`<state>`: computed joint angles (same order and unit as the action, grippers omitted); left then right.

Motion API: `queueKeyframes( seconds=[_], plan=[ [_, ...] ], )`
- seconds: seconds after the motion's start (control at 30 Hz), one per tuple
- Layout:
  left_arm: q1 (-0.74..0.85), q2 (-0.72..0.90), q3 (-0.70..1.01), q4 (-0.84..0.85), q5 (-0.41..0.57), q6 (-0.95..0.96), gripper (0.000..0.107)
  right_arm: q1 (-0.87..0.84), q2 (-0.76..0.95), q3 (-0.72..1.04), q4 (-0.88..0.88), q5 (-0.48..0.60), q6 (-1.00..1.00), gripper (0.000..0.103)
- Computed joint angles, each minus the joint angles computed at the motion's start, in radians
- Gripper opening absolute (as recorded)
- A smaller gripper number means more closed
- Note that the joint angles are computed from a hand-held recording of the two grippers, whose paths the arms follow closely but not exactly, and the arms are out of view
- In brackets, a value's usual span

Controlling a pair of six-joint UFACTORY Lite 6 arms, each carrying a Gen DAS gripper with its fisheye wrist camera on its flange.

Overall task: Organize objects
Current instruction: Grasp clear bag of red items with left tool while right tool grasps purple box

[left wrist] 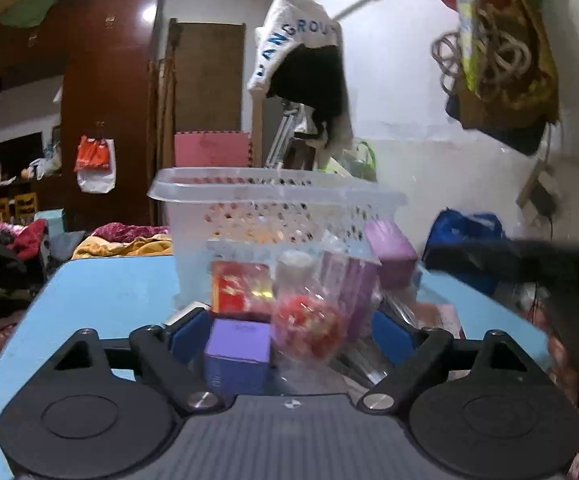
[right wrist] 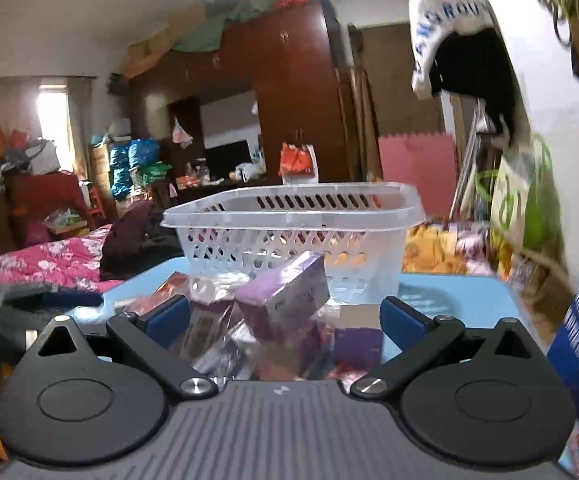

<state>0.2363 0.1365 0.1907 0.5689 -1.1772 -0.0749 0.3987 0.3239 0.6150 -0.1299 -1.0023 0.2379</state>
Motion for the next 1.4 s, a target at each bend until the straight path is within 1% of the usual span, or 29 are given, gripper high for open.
queueKeyframes(
  seconds=[0.03, 0.07, 0.1, 0.17, 0.2, 0.23, 0.27, 0.3, 0.33, 0.4, 0.43, 0.47, 0.5, 0.57, 0.6, 0.67, 0.73, 0.83, 0.97, 1.1, 1.17, 1.23, 1.3, 1.4],
  plan=[
    [-0.006, 0.014, -0.011, -0.008, -0.026, 0.019, 0.091, -0.003, 0.024, 0.050, -0.013, 0.045, 0.035, 0.103],
    [-0.021, 0.026, -0.013, -0.030, -0.042, 0.039, 0.091, -0.005, 0.045, 0.059, -0.025, 0.051, 0.033, 0.103],
    [-0.037, 0.053, -0.028, -0.056, -0.081, 0.074, 0.091, -0.001, 0.064, 0.088, -0.018, 0.079, 0.028, 0.103],
    [-0.053, 0.079, -0.040, -0.080, -0.124, 0.112, 0.091, 0.018, 0.074, 0.083, 0.017, 0.077, 0.001, 0.099],
    [-0.072, 0.089, -0.040, -0.102, -0.136, 0.127, 0.091, 0.023, 0.083, 0.090, 0.021, 0.076, -0.005, 0.093],
    [-0.090, 0.099, -0.040, -0.123, -0.148, 0.140, 0.091, 0.025, 0.071, 0.055, 0.016, 0.054, -0.004, 0.087],
    [-0.113, 0.113, -0.036, -0.151, -0.158, 0.154, 0.091, 0.017, 0.075, 0.048, -0.006, 0.046, 0.011, 0.083],
    [-0.128, 0.131, -0.030, -0.171, -0.168, 0.167, 0.091, 0.008, 0.070, 0.033, -0.032, 0.034, 0.019, 0.076],
    [-0.145, 0.144, -0.024, -0.190, -0.173, 0.174, 0.091, 0.008, 0.063, 0.021, -0.038, 0.028, 0.013, 0.065],
    [-0.187, 0.165, -0.001, -0.234, -0.168, 0.176, 0.089, 0.013, 0.047, 0.020, -0.014, 0.043, -0.011, 0.062],
    [-0.190, 0.177, 0.004, -0.240, -0.174, 0.179, 0.084, 0.013, 0.041, 0.011, -0.010, 0.033, -0.022, 0.058],
    [-0.196, 0.186, 0.012, -0.249, -0.171, 0.177, 0.077, 0.016, 0.033, 0.011, -0.006, 0.039, -0.027, 0.057],
    [-0.195, 0.193, 0.017, -0.248, -0.172, 0.175, 0.072, 0.019, 0.022, -0.004, 0.002, 0.033, -0.039, 0.054],
    [-0.179, 0.203, 0.018, -0.232, -0.192, 0.172, 0.043, 0.035, 0.010, -0.014, 0.033, 0.023, -0.060, 0.053],
    [-0.137, 0.202, 0.020, -0.178, -0.184, 0.156, 0.042, 0.039, 0.004, -0.025, 0.039, 0.010, -0.063, 0.052],
    [-0.075, 0.197, 0.025, -0.093, -0.172, 0.125, 0.041, 0.037, -0.011, -0.043, 0.029, -0.001, -0.055, 0.051],
    [-0.062, 0.192, 0.018, -0.094, -0.178, 0.136, 0.041, 0.035, -0.014, -0.049, 0.016, -0.009, -0.048, 0.050],
    [-0.035, 0.191, 0.012, -0.063, -0.190, 0.136, 0.041, 0.047, -0.012, -0.057, 0.049, -0.022, -0.083, 0.050],
    [-0.033, 0.172, 0.003, -0.065, -0.202, 0.133, 0.041, 0.052, 0.011, -0.054, 0.057, -0.037, -0.092, 0.050],
    [-0.046, 0.148, -0.001, -0.082, -0.188, 0.125, 0.041, 0.057, 0.026, -0.039, 0.065, -0.019, -0.105, 0.047],
    [-0.040, 0.150, 0.002, -0.074, -0.186, 0.119, 0.041, 0.061, 0.040, -0.020, 0.084, 0.000, -0.113, 0.051],
    [-0.040, 0.152, 0.008, -0.074, -0.183, 0.110, 0.042, 0.079, 0.053, -0.012, 0.139, -0.020, -0.144, 0.070],
    [-0.036, 0.156, 0.011, -0.070, -0.184, 0.106, 0.042, 0.100, 0.058, -0.003, 0.181, -0.032, -0.176, 0.078],
    [-0.033, 0.159, 0.013, -0.067, -0.185, 0.104, 0.042, 0.138, 0.061, 0.020, 0.262, -0.023, -0.236, 0.077]
  ],
)
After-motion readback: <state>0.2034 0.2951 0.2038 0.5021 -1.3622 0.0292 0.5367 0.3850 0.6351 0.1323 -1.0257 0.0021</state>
